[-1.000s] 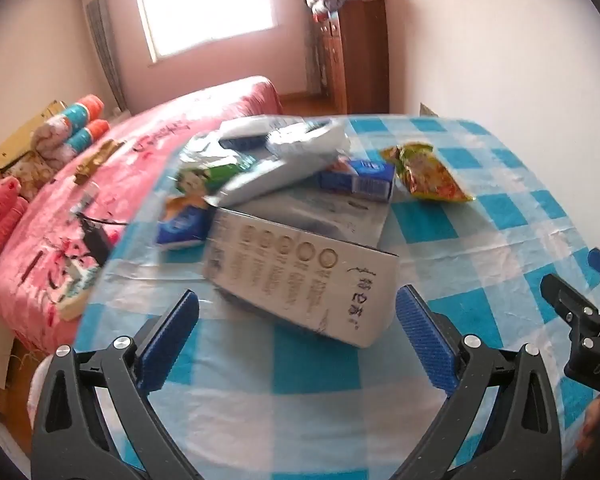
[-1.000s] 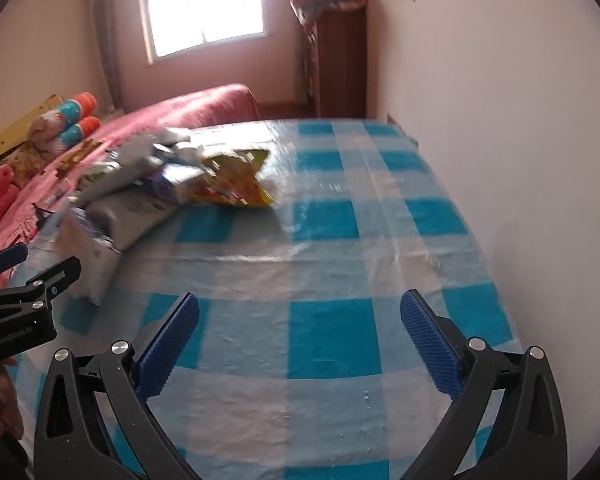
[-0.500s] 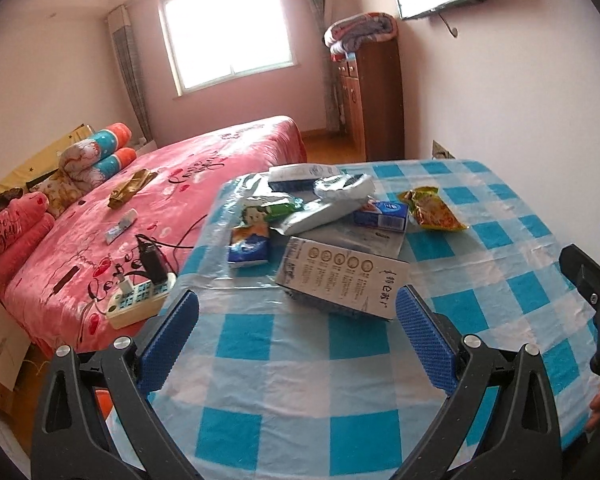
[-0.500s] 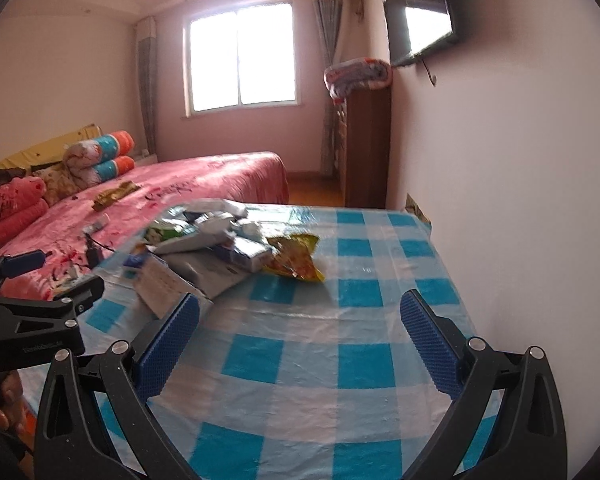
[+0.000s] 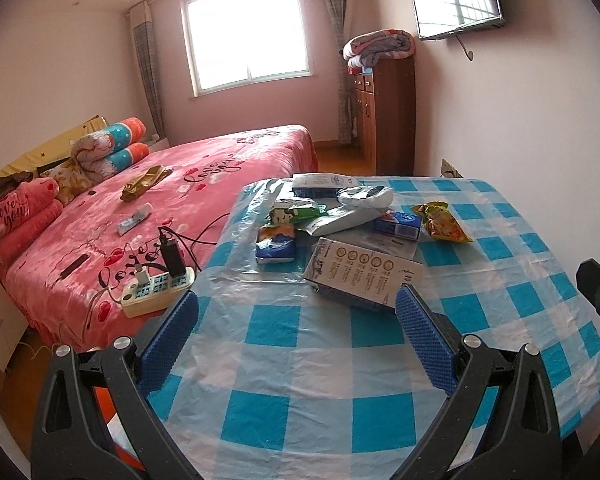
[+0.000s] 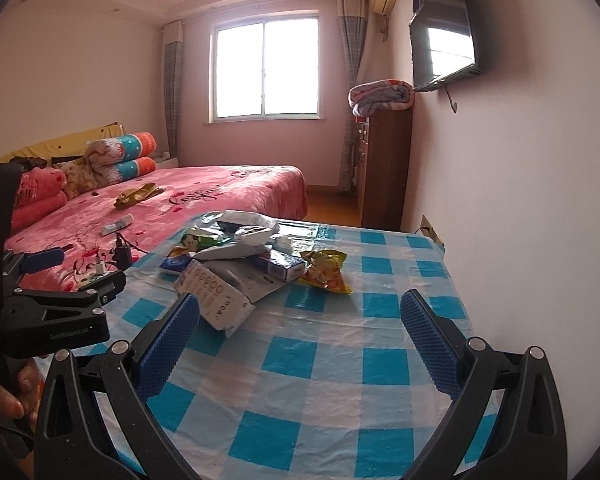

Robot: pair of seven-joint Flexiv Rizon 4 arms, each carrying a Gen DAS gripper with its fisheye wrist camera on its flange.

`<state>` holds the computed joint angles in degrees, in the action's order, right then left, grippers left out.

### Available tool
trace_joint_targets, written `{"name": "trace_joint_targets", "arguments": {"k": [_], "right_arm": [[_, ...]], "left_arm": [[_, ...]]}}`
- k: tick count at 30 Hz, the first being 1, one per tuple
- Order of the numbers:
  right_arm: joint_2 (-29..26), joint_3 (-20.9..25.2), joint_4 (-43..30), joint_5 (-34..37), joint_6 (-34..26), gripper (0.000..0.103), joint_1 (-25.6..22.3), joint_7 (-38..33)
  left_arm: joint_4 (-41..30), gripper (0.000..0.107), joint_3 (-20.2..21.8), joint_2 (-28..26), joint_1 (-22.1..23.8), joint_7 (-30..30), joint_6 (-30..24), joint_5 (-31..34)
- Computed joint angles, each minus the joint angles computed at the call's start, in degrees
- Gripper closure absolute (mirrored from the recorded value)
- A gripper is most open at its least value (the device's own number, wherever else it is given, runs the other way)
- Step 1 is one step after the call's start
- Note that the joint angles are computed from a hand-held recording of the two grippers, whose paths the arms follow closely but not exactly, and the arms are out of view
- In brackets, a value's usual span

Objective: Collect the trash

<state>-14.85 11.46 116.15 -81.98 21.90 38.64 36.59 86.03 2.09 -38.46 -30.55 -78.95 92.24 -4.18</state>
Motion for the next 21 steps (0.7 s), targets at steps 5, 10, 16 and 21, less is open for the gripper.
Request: {"name": "trace_joint_targets", "arguments": {"k": [5, 10, 16, 21], "right_arm": [[-0.25, 0.2, -0.82, 0.34, -0.18, 0.004, 0.63, -0.69], [-0.11, 0.52, -1.33, 1.03, -2.39, 0.004, 1.78, -1.29], [0.17, 1.04, -2.02, 2.21, -4.86, 0.004, 2.99, -2.35], [0.38, 1.51, -2.39, 3.85, -7.23, 0.004, 3.97, -3.03]], "left_arm": [[1.32, 0.008, -0.92, 0.84, 0.85, 0.05, 0.77, -0.13], [1.98, 0.008, -1.26, 1.27, 1.11, 0.29, 1.12, -0.36], [3.5, 0.008, -2.49, 2.08, 2.02, 0.92, 2.34, -0.79], [4.35, 0.008, -3.14, 2.51, 2.44, 1.49, 2.86, -1.27]]}}
